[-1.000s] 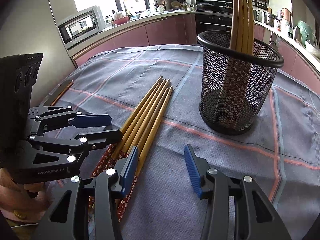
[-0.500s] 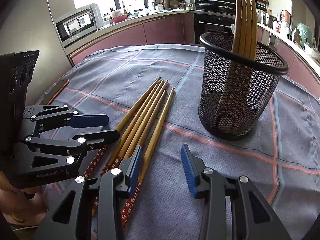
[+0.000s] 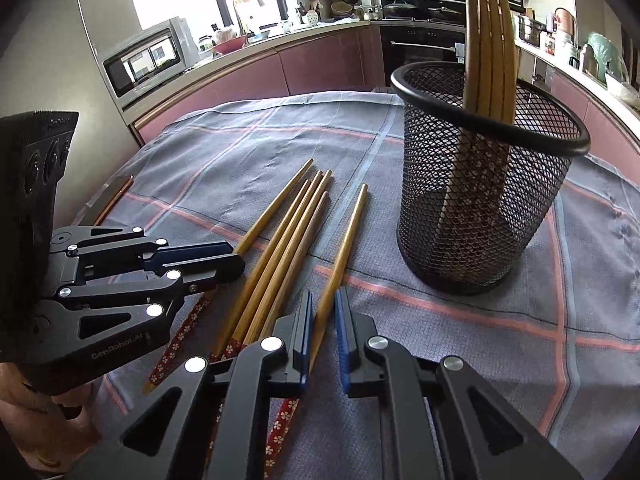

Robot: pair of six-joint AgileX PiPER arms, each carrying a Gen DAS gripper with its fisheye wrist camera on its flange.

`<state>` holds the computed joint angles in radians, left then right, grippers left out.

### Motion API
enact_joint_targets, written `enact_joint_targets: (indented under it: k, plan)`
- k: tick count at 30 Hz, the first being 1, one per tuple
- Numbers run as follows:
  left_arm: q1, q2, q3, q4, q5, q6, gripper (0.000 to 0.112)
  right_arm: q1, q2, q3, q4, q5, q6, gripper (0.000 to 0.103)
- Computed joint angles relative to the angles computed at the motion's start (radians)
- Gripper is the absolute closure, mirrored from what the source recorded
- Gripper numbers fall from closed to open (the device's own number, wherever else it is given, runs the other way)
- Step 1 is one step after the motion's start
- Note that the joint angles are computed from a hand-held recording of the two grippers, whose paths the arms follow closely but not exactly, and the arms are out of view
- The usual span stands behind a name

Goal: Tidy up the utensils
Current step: 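Close the left tool on a chopstick while the right tool grasps another, then lift both held chopsticks upright and lower them into the mesh cup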

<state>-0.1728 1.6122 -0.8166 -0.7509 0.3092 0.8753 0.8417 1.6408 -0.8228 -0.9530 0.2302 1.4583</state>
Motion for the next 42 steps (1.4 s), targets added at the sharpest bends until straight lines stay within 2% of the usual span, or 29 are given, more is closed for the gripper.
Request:
enact_joint_targets:
  k: [5,11,14,16,20,22,23,26,28,32,37,42]
  plan:
    - [0.020,-0.026,0.023,-0.046,0.005,0.021,0.104,-0.020,-0.030,0.042,-0.085,-0.048,0.118,0.097]
    - [0.048,-0.071,0.050,-0.130,0.041,0.120,0.105,-0.030,-0.095,0.096,-0.307,-0.104,0.334,0.097]
    - [0.046,-0.076,0.056,-0.149,0.060,0.155,0.105,-0.028,-0.099,0.093,-0.238,-0.114,0.250,0.097]
    - [0.033,-0.075,0.061,-0.130,0.043,0.138,0.105,-0.030,-0.086,0.083,-0.169,-0.122,0.178,0.097]
    - [0.042,-0.089,0.072,-0.165,0.023,0.185,0.104,-0.027,-0.076,0.075,-0.143,-0.108,0.155,0.096]
    - [0.053,-0.088,0.068,-0.172,0.026,0.208,0.091,-0.021,-0.071,0.067,-0.128,-0.079,0.140,0.094]
    - [0.048,-0.086,0.065,-0.150,0.009,0.187,0.088,-0.014,-0.065,0.055,-0.082,-0.054,0.088,0.094]
    - [0.037,-0.057,0.039,-0.072,-0.008,0.115,0.087,-0.010,-0.040,0.025,0.039,-0.026,-0.057,0.082]
    - [0.026,-0.034,0.023,-0.032,-0.021,0.080,0.087,0.001,-0.008,-0.004,0.083,0.001,-0.116,0.081]
    - [-0.010,0.010,-0.002,0.109,-0.055,-0.066,0.088,0.027,0.018,-0.031,0.018,0.050,-0.072,0.082]
    - [-0.024,0.021,-0.012,0.110,-0.063,-0.082,0.101,-0.014,0.003,-0.003,0.034,-0.006,-0.068,0.097]
    - [-0.017,0.011,-0.011,0.083,-0.044,-0.080,0.103,-0.029,-0.026,0.034,-0.049,-0.048,0.031,0.097]
